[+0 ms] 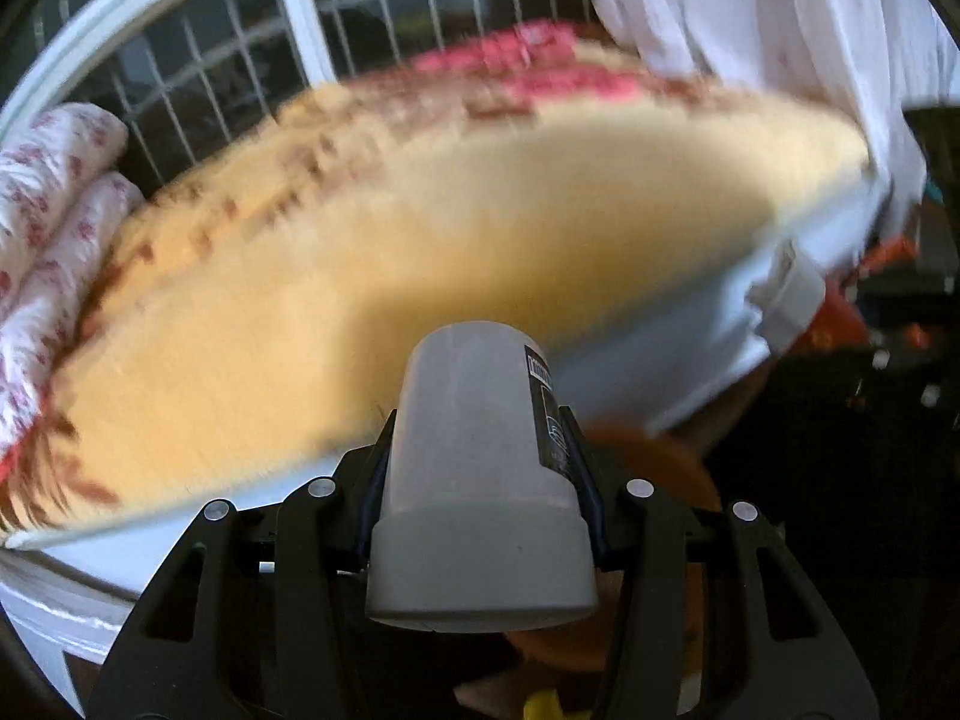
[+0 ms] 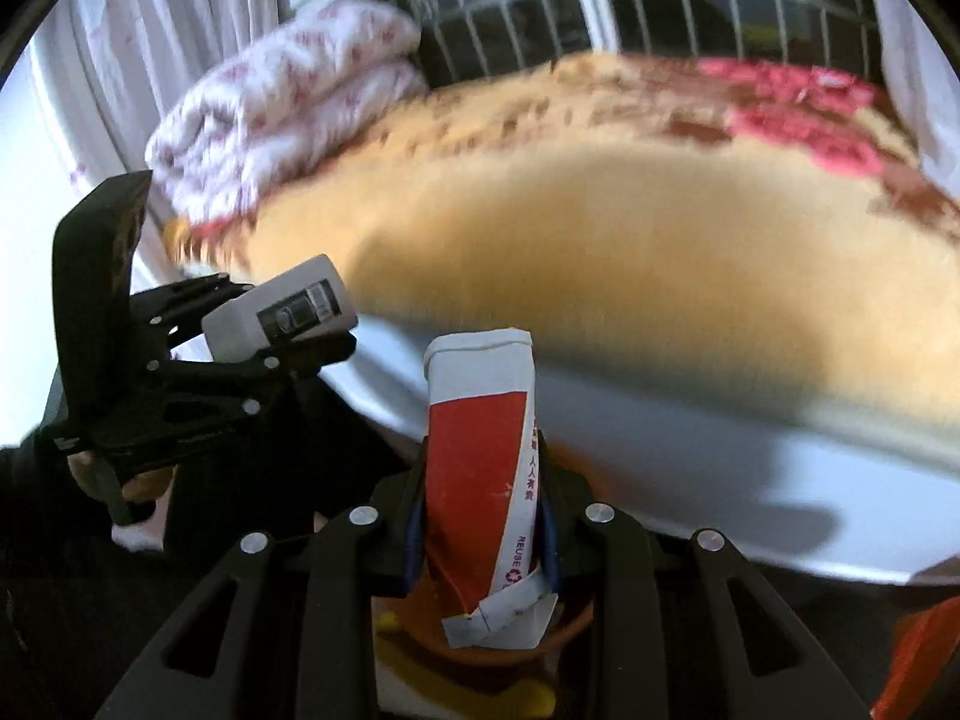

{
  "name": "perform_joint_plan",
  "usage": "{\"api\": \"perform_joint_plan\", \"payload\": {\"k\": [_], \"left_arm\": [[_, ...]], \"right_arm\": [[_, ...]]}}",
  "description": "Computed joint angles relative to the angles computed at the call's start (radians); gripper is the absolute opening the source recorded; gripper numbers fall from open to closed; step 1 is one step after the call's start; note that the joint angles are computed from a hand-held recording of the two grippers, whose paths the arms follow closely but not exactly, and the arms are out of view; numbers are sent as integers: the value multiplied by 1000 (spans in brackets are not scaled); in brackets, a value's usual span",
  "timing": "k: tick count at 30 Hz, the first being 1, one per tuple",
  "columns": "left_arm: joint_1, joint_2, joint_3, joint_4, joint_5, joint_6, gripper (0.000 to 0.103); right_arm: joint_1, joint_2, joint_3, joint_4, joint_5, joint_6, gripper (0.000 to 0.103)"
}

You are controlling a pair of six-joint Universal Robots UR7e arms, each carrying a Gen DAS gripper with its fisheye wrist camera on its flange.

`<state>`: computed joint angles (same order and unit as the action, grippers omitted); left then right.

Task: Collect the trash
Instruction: 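Carry the bottle and carton over the orange bin and open both tools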

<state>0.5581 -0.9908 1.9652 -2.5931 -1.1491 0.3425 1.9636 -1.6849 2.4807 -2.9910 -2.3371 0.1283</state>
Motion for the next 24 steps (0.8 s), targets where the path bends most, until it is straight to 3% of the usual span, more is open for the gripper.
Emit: {"api": "perform_joint_plan", "payload": {"k": [6,10,18,20,21,22,23,24], "left_arm": [[38,87,15,104,27,-40,48],[63,166,-25,188,54,-88,48],[85,236,-70,257,71,-95,48],[88,253,-86,271,75,-92,48],[86,256,-82,271,80,-93,51],[86,266,-86,280,89,-90,60],[85,273,-85,276,98,-88,79],[82,276,-80,265,107,-84,87]], "right_arm": [[-132,29,36,76,78,48,29],[-210,88,18,155,87,59,29],[-280,142,6,189,144,50,31],[-290,151,3,188,147,46,39],[-295,158,1,187,146,41,59],[-297,165,-1,191,136,47,70],[-294,170,1,183,121,51,76],[-297,166,4,182,121,55,76]]}}
